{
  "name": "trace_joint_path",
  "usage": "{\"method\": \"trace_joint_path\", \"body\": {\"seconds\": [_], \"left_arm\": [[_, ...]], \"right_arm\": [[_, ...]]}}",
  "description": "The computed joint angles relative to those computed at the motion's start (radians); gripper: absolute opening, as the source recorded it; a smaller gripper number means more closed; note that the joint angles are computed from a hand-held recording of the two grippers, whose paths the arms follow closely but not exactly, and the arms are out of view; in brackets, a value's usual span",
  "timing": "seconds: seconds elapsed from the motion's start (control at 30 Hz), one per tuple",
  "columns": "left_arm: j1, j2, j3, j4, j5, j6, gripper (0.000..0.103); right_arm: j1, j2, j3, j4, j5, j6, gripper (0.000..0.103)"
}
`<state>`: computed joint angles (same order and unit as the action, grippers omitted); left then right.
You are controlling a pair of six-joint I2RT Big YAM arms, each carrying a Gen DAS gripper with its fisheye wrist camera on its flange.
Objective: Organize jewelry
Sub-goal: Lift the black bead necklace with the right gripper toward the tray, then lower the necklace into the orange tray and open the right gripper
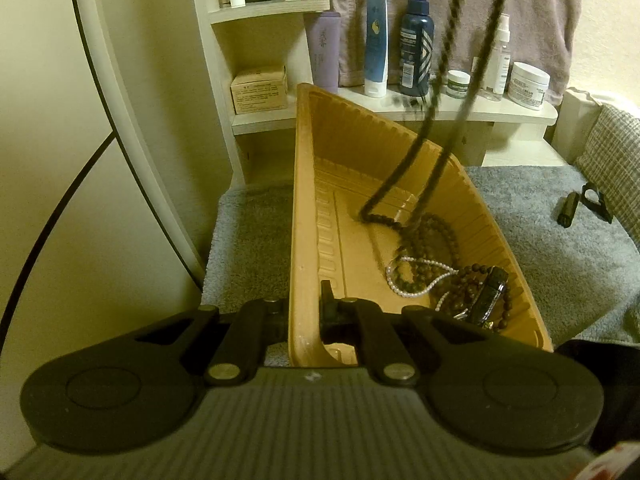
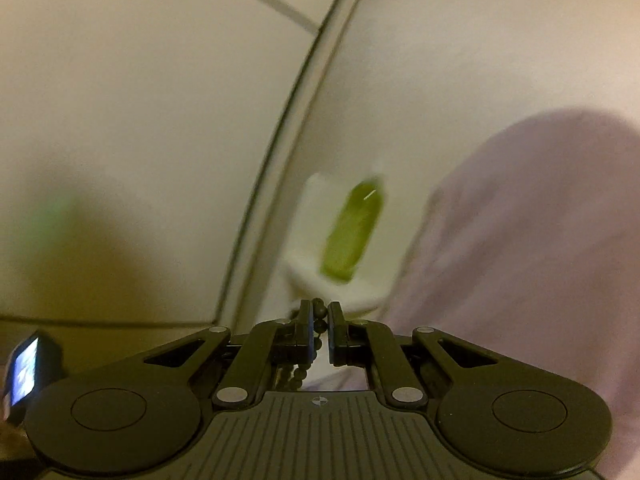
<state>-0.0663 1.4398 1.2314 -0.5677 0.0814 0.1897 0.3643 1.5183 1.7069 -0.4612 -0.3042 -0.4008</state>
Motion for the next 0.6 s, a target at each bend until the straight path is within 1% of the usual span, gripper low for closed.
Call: {"method": "trace_joint_path", "body": {"seconds": [0.1, 0.13, 0.23, 0.37, 0.4, 0.47, 0.53, 0.6], "left_arm": [[0.001, 0.002, 0.001, 0.0, 0.001, -0.002, 0.006], [0.001, 0.002, 0.0, 0.0, 0.001, -0.002, 0.006], [0.003, 0.003, 0.001, 0.001, 0.003, -0.002, 0.006], [0.004, 0.004, 0.001, 0.001, 0.003, -0.002, 0.006], [0.004, 0.004, 0.001, 0.001, 0.004, -0.001, 0.006], [0.004, 0.003, 0.001, 0.001, 0.004, 0.0, 0.006], [0.006, 0.005, 0.002, 0.001, 0.005, 0.0, 0.006], [0.005, 0.007, 0.003, 0.001, 0.004, -0.001, 0.006]], "right_arm": [[-0.007, 0.057, 0.067, -0.105, -0.052, -0.064, 0.006], [-0.008, 0.078, 0.091, -0.145, -0.061, -0.098, 0.006], [-0.008, 0.112, 0.123, -0.224, -0.075, -0.198, 0.007], [-0.001, 0.108, 0.071, -0.266, -0.074, -0.398, 0.007], [0.002, 0.11, 0.063, -0.277, -0.082, -0.472, 0.007], [0.012, 0.125, 0.06, -0.299, -0.061, -0.583, 0.007], [0.021, 0.12, 0.034, -0.298, -0.037, -0.672, 0.007], [0.027, 0.126, 0.021, -0.296, -0.007, -0.727, 0.007]]}}
